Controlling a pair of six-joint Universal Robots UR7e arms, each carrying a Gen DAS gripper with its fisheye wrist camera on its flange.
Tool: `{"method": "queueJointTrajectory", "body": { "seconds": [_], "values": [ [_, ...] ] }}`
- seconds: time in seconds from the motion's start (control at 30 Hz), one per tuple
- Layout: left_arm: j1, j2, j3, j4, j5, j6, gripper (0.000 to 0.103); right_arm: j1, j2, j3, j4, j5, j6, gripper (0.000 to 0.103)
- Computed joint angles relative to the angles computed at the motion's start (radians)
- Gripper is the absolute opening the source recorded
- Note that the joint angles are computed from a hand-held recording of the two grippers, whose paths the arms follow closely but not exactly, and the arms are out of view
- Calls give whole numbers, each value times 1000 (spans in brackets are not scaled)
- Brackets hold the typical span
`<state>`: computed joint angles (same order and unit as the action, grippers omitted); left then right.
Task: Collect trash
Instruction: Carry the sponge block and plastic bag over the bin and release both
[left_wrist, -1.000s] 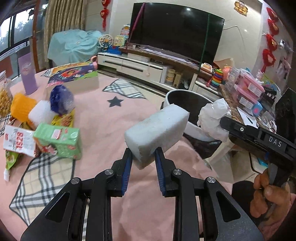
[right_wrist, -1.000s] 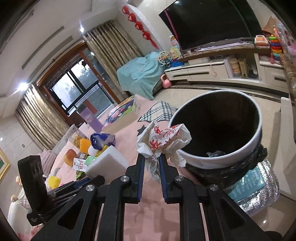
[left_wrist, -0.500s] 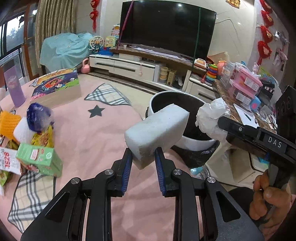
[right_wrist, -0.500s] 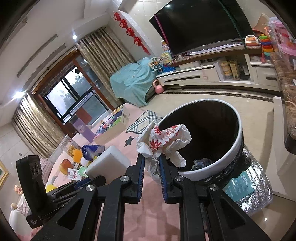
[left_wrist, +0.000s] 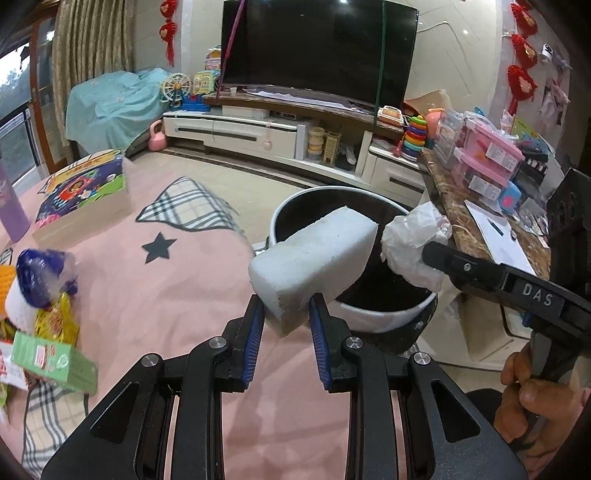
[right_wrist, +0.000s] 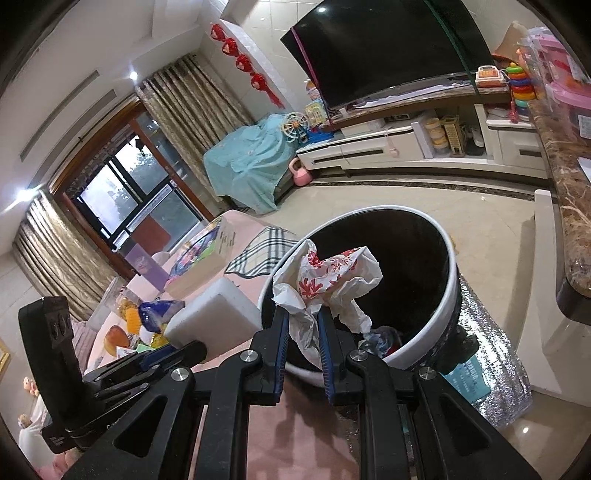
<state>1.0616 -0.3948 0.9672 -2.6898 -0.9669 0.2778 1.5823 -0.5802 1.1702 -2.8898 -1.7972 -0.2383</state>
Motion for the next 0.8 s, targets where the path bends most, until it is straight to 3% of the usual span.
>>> {"method": "queueJointTrajectory", "body": {
  "seconds": [0.8],
  "values": [
    [0, 198, -355, 241, 13, 13, 27, -20, 52, -129, 107, -36, 25, 20]
  ]
}}
